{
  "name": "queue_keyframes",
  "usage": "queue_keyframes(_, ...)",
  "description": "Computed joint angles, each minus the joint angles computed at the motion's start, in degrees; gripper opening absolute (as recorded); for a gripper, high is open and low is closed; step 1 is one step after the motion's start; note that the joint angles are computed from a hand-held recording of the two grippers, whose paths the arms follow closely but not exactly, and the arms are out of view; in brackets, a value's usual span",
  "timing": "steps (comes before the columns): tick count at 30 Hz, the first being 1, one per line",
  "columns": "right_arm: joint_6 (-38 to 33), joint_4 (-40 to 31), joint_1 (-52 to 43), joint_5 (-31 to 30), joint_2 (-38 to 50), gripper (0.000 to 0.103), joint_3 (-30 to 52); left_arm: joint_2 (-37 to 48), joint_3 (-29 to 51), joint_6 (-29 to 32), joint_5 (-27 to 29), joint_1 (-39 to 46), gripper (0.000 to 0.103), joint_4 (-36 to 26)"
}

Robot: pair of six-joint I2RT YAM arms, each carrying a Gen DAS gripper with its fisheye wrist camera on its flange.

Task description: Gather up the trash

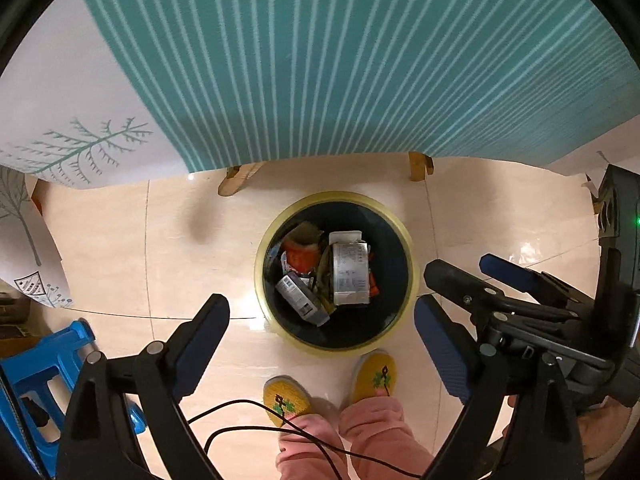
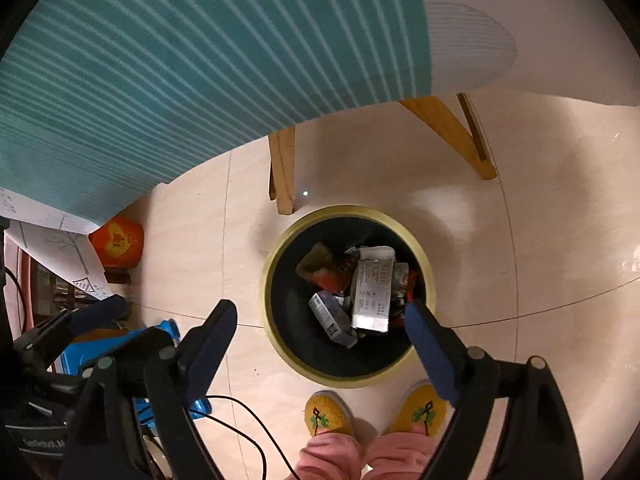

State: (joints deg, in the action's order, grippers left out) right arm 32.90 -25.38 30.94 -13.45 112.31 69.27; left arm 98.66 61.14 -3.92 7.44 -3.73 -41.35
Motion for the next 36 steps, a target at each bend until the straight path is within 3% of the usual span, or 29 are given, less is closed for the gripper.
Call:
queue_keyframes(12, 2.7, -6.3, 0.3, 1.9, -3.2, 0.087, 1.7, -4.8, 4.2, 1.4, -0.9, 0.1, 0.093, -8.0)
queue_keyframes(22, 4.8, -18.7, 1.1, 5.1, -9.5, 0.087, 7.4, -10.6, 12.1, 3.3, -3.5, 1.6, 0.093, -19.1)
queue_keyframes(28, 5.1, -29.7, 2.4, 6.9, -12.2, 0.087, 15.9, -13.1, 20.5, 3.8, -4.8, 2.9, 0.093, -28.1)
queue_keyframes(36, 4.2, -50.2, 5.0, 11.9, -10.6, 0.087, 36.8, -12.2, 38.6, 3.8, -6.1, 3.9, 0.093, -42.5)
